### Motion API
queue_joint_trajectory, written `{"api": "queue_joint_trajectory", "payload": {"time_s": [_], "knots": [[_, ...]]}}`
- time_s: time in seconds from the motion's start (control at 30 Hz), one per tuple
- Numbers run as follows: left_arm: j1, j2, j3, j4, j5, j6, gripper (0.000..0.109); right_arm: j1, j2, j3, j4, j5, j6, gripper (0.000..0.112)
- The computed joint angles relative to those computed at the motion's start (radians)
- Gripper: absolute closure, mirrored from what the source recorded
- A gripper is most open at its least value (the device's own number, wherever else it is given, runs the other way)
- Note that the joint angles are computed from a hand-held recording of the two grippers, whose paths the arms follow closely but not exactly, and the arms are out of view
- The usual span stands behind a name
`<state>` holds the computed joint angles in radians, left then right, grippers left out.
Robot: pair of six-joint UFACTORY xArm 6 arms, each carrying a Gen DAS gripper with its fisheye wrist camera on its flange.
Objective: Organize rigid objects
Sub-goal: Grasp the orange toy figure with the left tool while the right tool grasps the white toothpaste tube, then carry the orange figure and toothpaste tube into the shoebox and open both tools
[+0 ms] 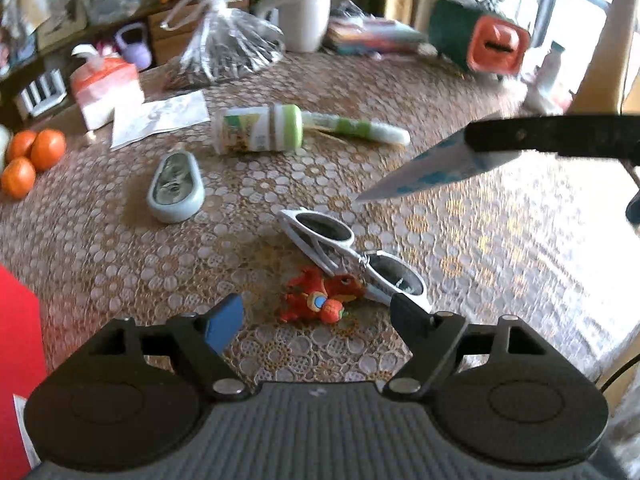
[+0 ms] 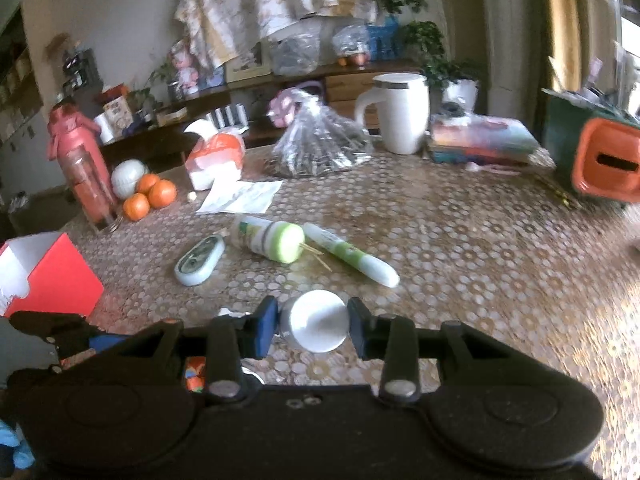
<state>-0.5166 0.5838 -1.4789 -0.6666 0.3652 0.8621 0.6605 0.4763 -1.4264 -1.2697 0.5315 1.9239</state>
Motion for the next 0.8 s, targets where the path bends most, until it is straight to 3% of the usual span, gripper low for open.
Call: {"api": "queue_joint_trajectory", "payload": {"time_s": [0.23, 0.3, 0.43, 0.5, 0.8], "knots": [[0.005, 0.039, -0.046, 0.007, 0.042, 0.009, 0.029, 0.002, -0.031, 0.073, -0.030, -0.036, 0.097, 0.075], [0.005, 0.046, -0.051, 0.022, 0.045, 0.002, 0.042, 0.005, -0.028, 0.072, -0.035, -0.034, 0.107, 0.075], [0.005, 0.052, -0.053, 0.022, 0.044, 0.007, 0.054, 0.006, -0.031, 0.075, -0.045, -0.035, 0.129, 0.075], [0.003, 0.052, -0.048, 0.031, 0.029, 0.003, 0.068, 0.004, -0.032, 0.078, -0.051, -0.039, 0.142, 0.075], [0.000, 0.020, -0.014, -0.014, -0.019, 0.019, 0.070, 0.022, -0.040, 0.073, -0.061, -0.001, 0.163, 0.076]]}}
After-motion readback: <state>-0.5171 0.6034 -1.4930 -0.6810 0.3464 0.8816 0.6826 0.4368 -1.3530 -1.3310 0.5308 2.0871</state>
